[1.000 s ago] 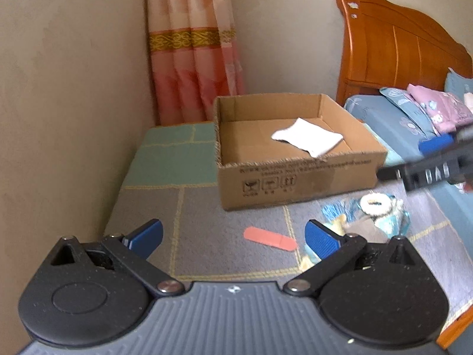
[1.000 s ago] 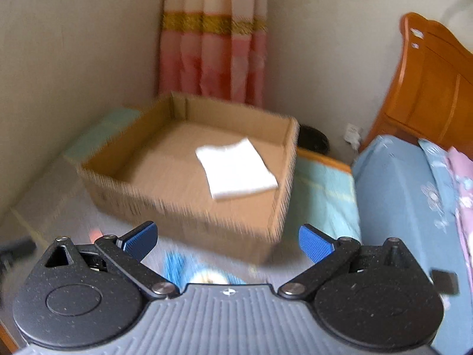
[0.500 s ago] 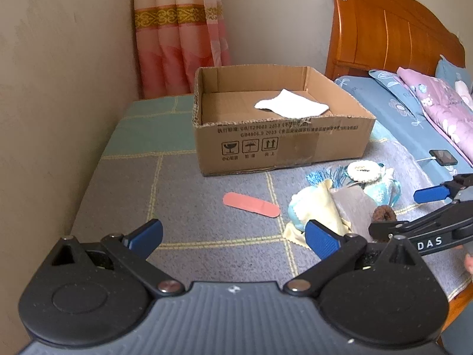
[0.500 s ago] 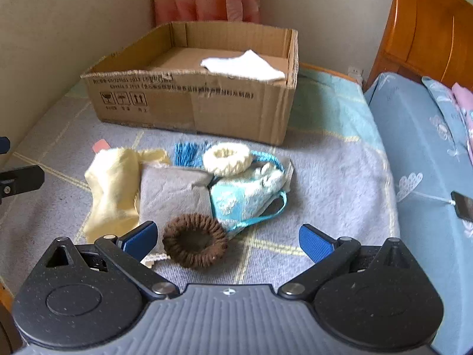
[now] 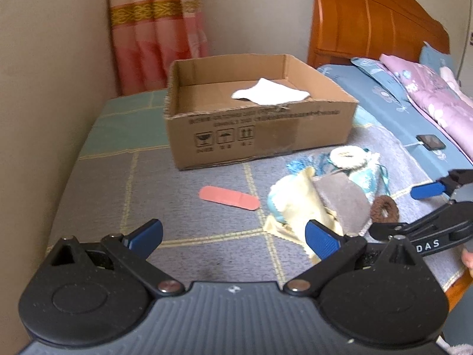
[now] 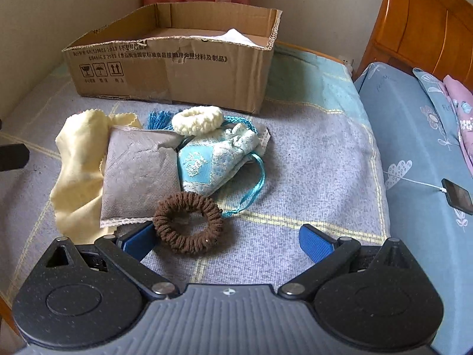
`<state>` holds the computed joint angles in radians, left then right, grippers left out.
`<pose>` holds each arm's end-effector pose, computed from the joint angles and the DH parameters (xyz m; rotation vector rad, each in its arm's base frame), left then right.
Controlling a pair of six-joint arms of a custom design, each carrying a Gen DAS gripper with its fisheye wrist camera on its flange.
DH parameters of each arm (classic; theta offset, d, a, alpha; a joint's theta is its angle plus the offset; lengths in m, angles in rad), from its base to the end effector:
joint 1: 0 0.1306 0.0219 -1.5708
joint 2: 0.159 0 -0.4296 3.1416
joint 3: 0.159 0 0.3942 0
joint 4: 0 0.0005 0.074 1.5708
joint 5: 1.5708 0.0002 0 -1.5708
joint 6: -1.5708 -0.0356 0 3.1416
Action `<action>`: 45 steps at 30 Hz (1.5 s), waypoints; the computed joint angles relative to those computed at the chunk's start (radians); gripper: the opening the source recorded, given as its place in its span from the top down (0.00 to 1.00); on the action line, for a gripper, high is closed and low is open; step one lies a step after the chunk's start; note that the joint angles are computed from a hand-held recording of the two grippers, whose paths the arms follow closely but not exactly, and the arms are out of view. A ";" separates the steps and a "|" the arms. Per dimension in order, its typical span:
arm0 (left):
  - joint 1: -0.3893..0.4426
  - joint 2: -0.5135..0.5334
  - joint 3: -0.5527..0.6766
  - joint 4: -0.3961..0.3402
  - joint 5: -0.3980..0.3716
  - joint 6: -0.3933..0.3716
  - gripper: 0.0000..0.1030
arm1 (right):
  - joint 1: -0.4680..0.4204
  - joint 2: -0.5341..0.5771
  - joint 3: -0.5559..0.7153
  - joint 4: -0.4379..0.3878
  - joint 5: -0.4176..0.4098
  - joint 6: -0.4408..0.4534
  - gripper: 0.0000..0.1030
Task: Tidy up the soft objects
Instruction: 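Move the right tool back over the remaining soft items, then grasp the brown hair tie with the right tool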
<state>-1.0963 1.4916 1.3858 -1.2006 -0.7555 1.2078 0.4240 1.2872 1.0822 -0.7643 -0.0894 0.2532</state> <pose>0.2379 -0.4108 0.4207 -0.2546 2.3380 0.0936 0.3783 0.1737 0.3863 -0.8783 2.3878 0.1807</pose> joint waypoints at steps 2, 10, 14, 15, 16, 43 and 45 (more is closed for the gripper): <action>0.000 0.001 -0.001 0.025 0.007 -0.033 0.01 | -0.006 -0.002 -0.006 0.009 -0.013 0.008 0.00; -0.004 0.026 0.010 0.124 0.036 -0.193 0.01 | -0.049 -0.034 -0.064 0.091 -0.111 0.081 0.00; 0.000 0.044 0.032 0.128 0.029 -0.236 0.01 | -0.063 -0.038 -0.075 0.109 -0.141 0.104 0.00; 0.000 0.048 0.039 0.125 0.023 -0.242 0.01 | -0.063 -0.037 -0.075 0.110 -0.142 0.103 0.00; 0.000 0.050 0.043 0.125 0.021 -0.247 0.01 | -0.061 -0.036 -0.074 0.108 -0.137 0.099 0.00; 0.036 0.094 0.102 0.278 0.074 -0.516 0.04 | -0.091 -0.092 -0.094 0.120 -0.220 0.130 0.58; 0.050 0.108 0.116 0.303 0.088 -0.548 0.04 | -0.099 -0.090 -0.093 0.112 -0.223 0.139 0.58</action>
